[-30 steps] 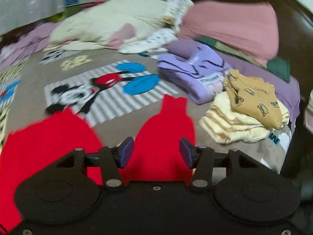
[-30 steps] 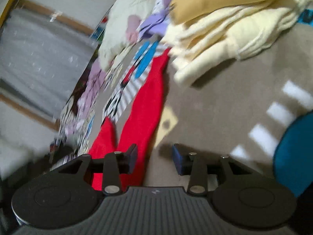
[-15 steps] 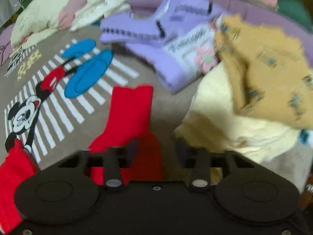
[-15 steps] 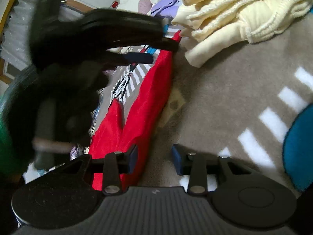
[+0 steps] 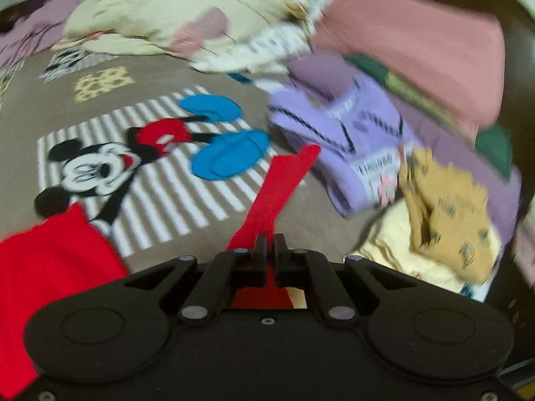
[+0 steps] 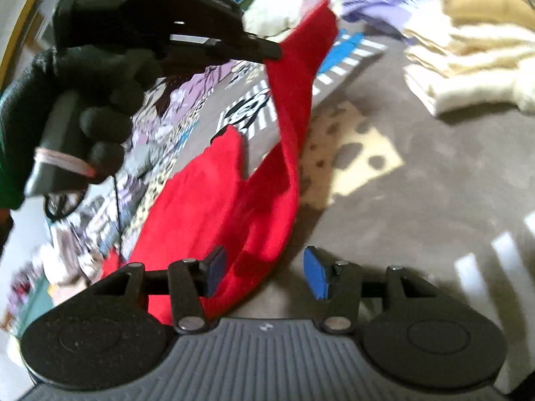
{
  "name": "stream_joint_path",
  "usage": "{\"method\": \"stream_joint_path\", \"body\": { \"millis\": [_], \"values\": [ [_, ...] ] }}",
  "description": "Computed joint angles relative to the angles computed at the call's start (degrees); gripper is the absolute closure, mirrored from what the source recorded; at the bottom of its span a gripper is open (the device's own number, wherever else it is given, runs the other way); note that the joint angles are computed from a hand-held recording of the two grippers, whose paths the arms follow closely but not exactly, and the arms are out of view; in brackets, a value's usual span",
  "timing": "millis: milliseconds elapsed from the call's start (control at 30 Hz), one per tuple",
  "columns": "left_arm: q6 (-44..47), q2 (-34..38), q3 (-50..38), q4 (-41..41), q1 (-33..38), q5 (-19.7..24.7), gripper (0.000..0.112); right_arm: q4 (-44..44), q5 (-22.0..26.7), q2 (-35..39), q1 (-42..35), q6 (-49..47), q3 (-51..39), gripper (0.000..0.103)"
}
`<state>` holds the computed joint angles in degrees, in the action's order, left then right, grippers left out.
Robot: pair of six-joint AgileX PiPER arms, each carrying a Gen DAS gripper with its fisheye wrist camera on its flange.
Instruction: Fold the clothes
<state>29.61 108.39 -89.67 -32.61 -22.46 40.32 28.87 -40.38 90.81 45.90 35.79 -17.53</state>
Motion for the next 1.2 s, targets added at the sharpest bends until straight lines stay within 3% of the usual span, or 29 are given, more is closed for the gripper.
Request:
{"method": "stream_joint_path", "body": {
  "millis": [133,300,433,567,667,900,1200],
  "values": [
    [8.0,-3.8,4.9,-9.3,7.9,0.2,0.110,7.9,1.4,-1.0,4.0,-10.2,-0.8,0.050],
    [14.4,-5.1,7.3,-17.1,17.7,3.5,0.110,18.3,4.1,-2.0,9.1,-24.8,-4.2,0.055],
    [18.3,-6.0,8.8,-20.5,24.2,5.8,0.110,26.6,4.9,1.7,10.7,-39.3,-10.7,0.076],
    [22.2,-6.3,10.3,-23.0,30.3,7.9,0.110,37.7,2.8,3.3,14.5,-55.1,-15.3,0.085],
    [24.2,-6.3,10.5,-23.9,33.7,9.3,0.110,43.9,0.0,4.6,17.7,-65.0,-18.1,0.086],
    [29.6,-7.2,10.5,-28.3,41.3,12.9,0.110,47.8,-2.4,7.2,21.0,-76.6,-23.8,0.087],
    [34.9,-6.0,12.8,-29.9,52.0,15.9,0.110,49.4,1.5,11.7,21.8,-84.6,-30.0,0.089]
  ]
}}
